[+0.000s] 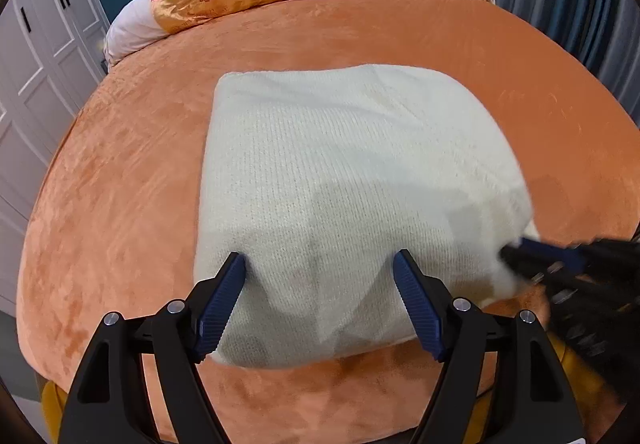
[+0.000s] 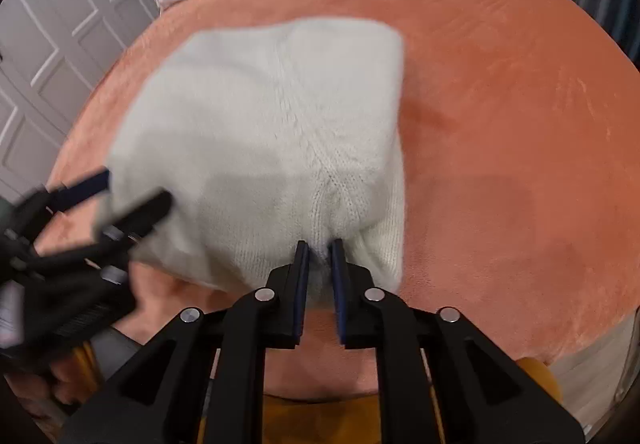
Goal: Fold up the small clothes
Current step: 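Grasp the ribbed hem edge with both grippers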
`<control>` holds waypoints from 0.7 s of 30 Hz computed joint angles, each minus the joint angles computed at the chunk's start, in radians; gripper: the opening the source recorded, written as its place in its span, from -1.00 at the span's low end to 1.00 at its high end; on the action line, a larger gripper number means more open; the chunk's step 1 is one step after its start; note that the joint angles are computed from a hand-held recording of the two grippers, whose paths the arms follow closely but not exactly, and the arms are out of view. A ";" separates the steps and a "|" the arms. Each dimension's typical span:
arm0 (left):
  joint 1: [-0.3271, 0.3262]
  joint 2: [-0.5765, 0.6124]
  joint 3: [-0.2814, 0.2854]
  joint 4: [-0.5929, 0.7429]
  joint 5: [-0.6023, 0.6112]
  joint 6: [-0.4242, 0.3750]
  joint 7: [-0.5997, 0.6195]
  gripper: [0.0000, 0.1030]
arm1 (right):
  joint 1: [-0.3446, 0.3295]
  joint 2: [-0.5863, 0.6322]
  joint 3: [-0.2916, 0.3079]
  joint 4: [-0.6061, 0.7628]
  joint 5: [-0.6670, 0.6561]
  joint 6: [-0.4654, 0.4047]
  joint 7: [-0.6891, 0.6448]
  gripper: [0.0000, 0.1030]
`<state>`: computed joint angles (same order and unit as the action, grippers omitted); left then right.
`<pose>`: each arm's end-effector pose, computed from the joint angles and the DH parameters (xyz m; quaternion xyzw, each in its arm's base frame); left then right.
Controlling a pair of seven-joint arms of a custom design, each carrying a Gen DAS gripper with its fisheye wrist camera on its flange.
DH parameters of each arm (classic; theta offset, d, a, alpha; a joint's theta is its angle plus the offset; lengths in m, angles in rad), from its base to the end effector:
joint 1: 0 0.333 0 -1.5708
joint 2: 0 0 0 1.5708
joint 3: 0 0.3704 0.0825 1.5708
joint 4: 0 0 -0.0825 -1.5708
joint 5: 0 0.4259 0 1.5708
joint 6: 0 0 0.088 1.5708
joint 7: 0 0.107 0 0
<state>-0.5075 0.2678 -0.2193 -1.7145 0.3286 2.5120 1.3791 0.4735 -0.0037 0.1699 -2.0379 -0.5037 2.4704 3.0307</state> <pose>0.5546 -0.4741 0.5296 -0.3938 0.8747 -0.2172 0.1805 0.4983 0.3753 0.5270 -0.4942 0.8212 -0.1319 0.2531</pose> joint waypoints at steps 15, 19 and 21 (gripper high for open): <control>0.054 -0.063 -0.003 -0.035 -0.091 -0.017 0.007 0.44 | 0.002 0.037 -0.012 0.092 0.047 0.027 -0.130 -0.74; 0.085 -0.094 0.004 -0.059 -0.096 -0.037 -0.018 0.44 | 0.000 0.111 -0.011 0.174 0.113 0.103 -0.234 -0.74; 0.098 -0.101 0.006 -0.067 -0.090 -0.040 -0.030 0.44 | 0.001 0.197 -0.002 0.249 0.199 0.064 -0.335 -0.72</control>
<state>-0.4093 0.1670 -0.2134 -1.7811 0.2391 2.4716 1.3492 0.4747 0.1932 0.1680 -1.7886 -0.3052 2.5342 2.6957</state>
